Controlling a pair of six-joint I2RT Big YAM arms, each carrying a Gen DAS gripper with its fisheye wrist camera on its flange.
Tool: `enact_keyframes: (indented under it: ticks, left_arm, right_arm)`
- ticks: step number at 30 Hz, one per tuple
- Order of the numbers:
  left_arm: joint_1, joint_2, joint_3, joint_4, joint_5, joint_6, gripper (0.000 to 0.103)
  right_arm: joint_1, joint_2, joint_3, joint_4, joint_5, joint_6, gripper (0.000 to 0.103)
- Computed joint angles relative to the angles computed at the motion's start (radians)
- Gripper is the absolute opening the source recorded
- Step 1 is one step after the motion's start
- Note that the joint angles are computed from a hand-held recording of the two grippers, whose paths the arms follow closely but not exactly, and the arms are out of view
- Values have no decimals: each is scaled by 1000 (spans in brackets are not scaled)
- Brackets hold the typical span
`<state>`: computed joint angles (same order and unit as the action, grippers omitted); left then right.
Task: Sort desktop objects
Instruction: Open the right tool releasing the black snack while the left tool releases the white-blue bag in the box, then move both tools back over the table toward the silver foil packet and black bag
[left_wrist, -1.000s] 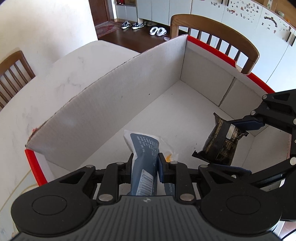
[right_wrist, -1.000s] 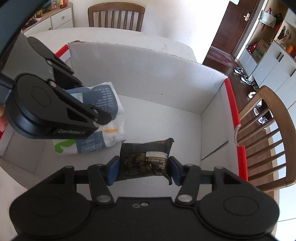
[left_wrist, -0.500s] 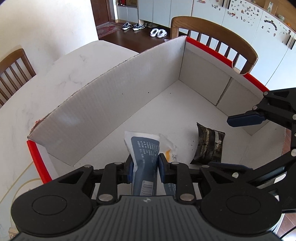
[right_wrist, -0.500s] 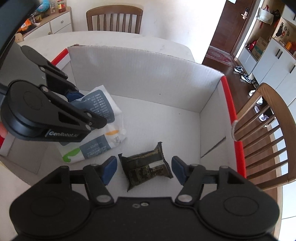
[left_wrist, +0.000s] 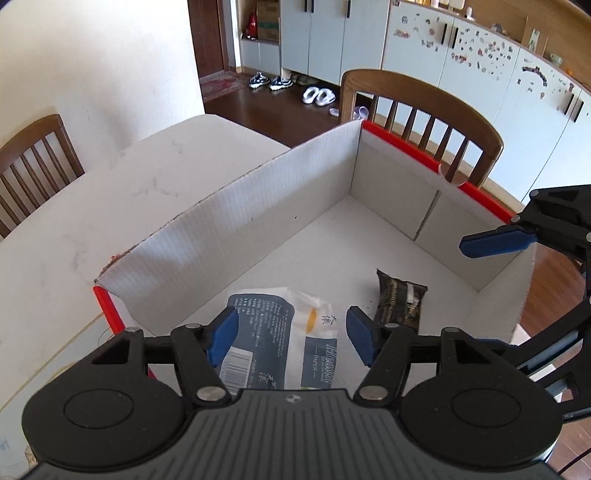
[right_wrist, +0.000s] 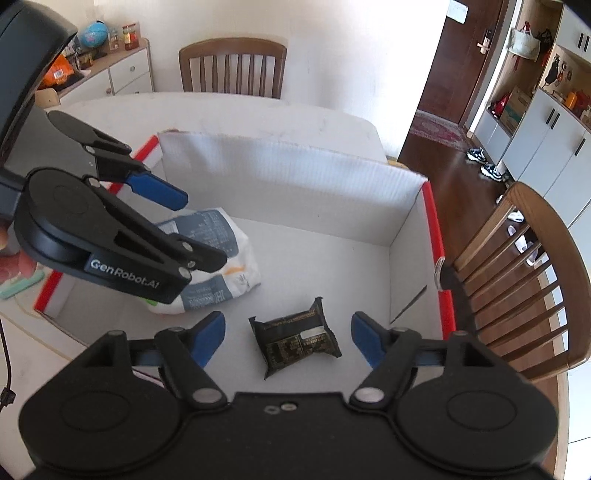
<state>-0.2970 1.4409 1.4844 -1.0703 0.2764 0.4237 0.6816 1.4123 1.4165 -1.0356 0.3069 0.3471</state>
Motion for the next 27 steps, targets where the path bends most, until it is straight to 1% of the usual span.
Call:
enact_keyframes:
  ticks: [9, 16, 20, 25, 27]
  left_arm:
    - [34, -53, -11, -12, 50, -6, 64]
    - [79, -123, -55, 7, 93, -38, 64]
    - [115, -168, -80, 14, 131, -23, 66]
    - [167, -209, -100, 2, 188, 12, 69]
    - [191, -224, -109, -2, 213, 27, 73]
  right_arm:
    - [31, -34, 9, -1, 18, 24, 79]
    - [69, -82, -8, 13, 76, 56, 80]
    - [98, -85, 1, 3, 107, 75, 80]
    - [142, -64, 30, -16, 148, 119, 80]
    - [160, -55, 44, -24, 166, 139, 80]
